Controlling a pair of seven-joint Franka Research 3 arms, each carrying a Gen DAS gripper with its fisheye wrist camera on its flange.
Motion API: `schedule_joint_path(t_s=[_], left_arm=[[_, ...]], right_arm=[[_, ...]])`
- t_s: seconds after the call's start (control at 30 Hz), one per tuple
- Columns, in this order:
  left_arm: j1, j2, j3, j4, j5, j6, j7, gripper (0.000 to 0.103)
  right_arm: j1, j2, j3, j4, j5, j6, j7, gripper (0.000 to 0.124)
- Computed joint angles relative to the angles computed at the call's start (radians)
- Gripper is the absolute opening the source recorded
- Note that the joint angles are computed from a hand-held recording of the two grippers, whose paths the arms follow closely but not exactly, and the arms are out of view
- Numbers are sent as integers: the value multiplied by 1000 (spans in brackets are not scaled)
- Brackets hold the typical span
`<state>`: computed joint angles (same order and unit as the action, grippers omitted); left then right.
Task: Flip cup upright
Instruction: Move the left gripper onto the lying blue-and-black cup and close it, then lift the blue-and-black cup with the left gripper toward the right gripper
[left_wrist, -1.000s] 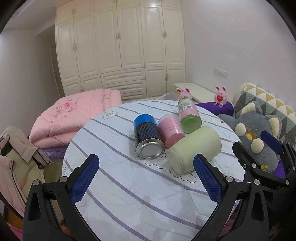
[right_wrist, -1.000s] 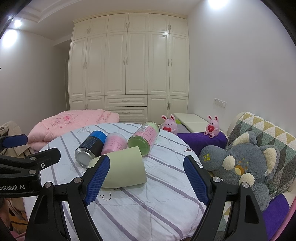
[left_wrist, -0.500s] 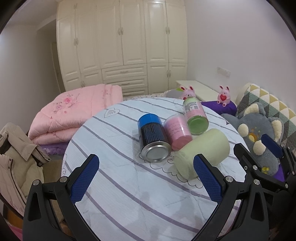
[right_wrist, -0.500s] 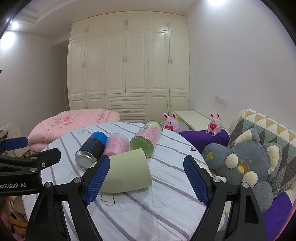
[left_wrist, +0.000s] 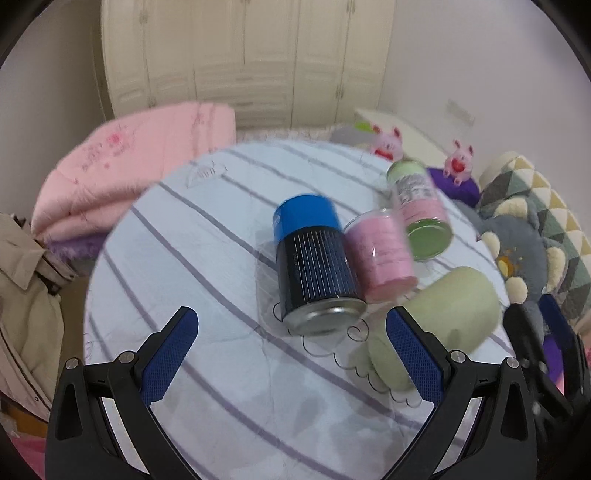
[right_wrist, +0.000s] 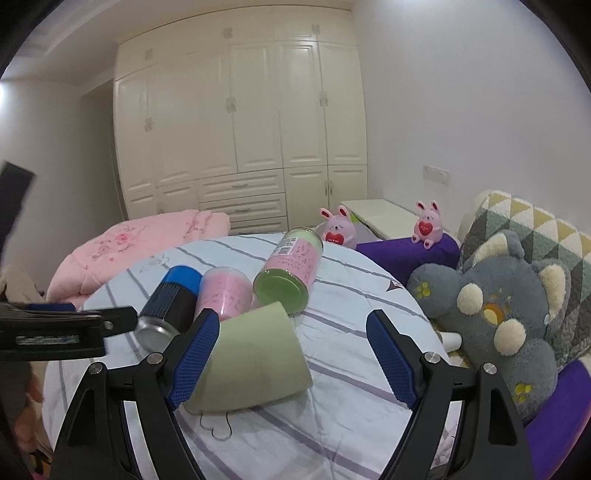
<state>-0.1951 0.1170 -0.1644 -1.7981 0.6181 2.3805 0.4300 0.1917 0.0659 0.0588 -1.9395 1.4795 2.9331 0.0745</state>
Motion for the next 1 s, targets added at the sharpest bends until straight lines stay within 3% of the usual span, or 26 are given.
schedule_joint_path(t_s=[0.13, 0.3, 0.6, 0.63, 0.7, 0.73, 1.0], left_arm=[[27, 72, 1, 73, -141, -12, 103, 103], [19, 160, 11, 189, -188, -102, 176, 103], [34, 195, 15, 219, -294, -90, 230, 103], [38, 196, 16, 215, -303, -81, 232, 101], [42, 198, 16, 210, -316, -67, 235, 86], [48, 198, 12, 209, -335, -61, 250, 71], [64, 151, 13, 147, -369, -32, 281, 69]], right_arm=[[-6, 28, 0, 32, -37, -22, 64, 83], [-11, 53, 12, 56, -76, -35, 119, 83], [-22, 76, 32, 78, -114, -59, 173, 84], [-22, 75, 33, 76, -114, -58, 171, 84], [-23, 74, 34, 74, -109, -54, 166, 83], [-23, 74, 34, 74, -114, -55, 171, 83], [-27, 71, 32, 71, -124, -66, 186, 83]])
